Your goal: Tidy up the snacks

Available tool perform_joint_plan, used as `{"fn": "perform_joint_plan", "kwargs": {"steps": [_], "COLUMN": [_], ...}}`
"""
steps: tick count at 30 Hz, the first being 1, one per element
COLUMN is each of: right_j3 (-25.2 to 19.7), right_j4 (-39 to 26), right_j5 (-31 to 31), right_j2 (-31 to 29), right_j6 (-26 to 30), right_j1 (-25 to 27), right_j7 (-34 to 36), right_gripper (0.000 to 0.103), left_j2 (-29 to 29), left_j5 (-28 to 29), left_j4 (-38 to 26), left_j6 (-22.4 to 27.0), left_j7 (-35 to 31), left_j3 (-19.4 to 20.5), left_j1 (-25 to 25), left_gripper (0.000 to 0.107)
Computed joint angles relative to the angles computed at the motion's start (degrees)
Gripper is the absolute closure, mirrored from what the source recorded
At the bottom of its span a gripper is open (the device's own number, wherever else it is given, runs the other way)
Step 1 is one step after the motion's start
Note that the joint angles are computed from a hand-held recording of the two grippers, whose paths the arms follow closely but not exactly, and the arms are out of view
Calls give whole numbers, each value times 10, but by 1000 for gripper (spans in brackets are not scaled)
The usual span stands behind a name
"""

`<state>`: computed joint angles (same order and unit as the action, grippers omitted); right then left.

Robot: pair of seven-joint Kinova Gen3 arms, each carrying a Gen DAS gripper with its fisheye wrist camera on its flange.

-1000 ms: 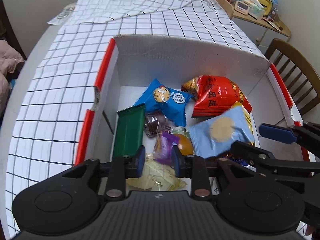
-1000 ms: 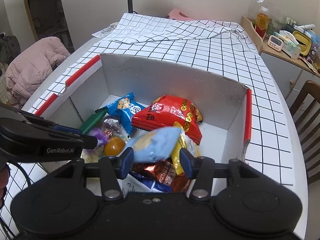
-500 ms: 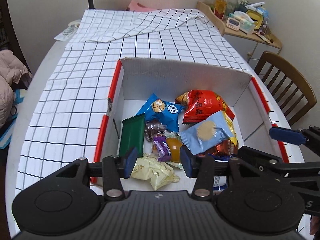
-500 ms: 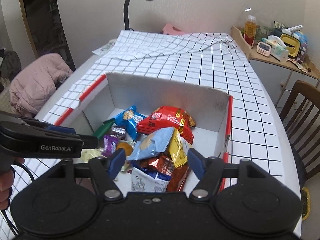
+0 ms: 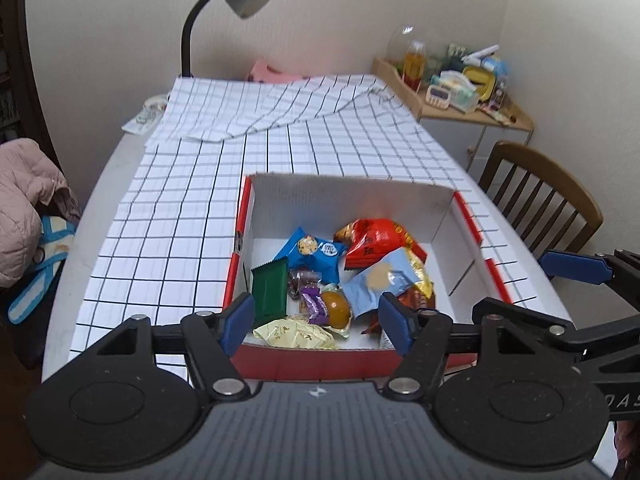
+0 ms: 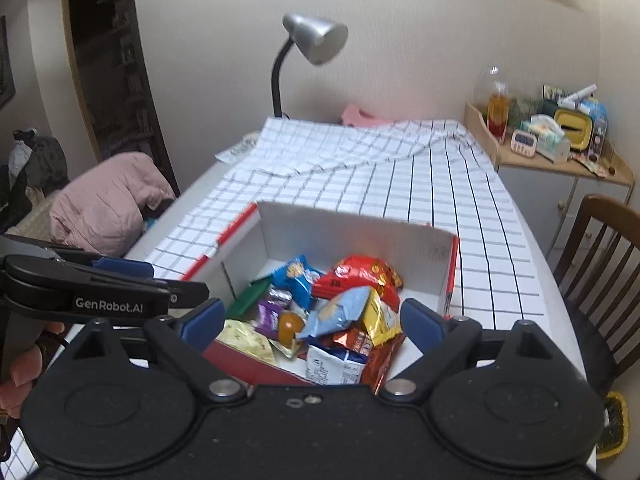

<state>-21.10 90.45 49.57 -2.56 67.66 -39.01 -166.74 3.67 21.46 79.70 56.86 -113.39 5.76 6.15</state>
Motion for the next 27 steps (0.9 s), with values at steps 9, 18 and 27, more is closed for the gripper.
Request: {"fn": "perform_joint_plan", "kwargs": {"steps": [9,18,27], "right_j3": [-40,-69,-92], "right_j4": [2,16,20], "right_j5": [53,77,92], "right_j2": [-14,-26,-31], "right_j6": [49,80,112], "right_j1": [-30,-54,-63], "right_j7": [-44,-112,-180], "right_gripper": [0,0,0], "left_j2": [-54,-85,-121], "left_j5": [80,136,138], "left_j4": [39,62,82], "left_j6": [11,41,42], "left_j7": [-66,-104,-112], "left_j3": [-29,-59,-75], "left_j1": [-23,-38,-35], "left_gripper": [35,18,9]}}
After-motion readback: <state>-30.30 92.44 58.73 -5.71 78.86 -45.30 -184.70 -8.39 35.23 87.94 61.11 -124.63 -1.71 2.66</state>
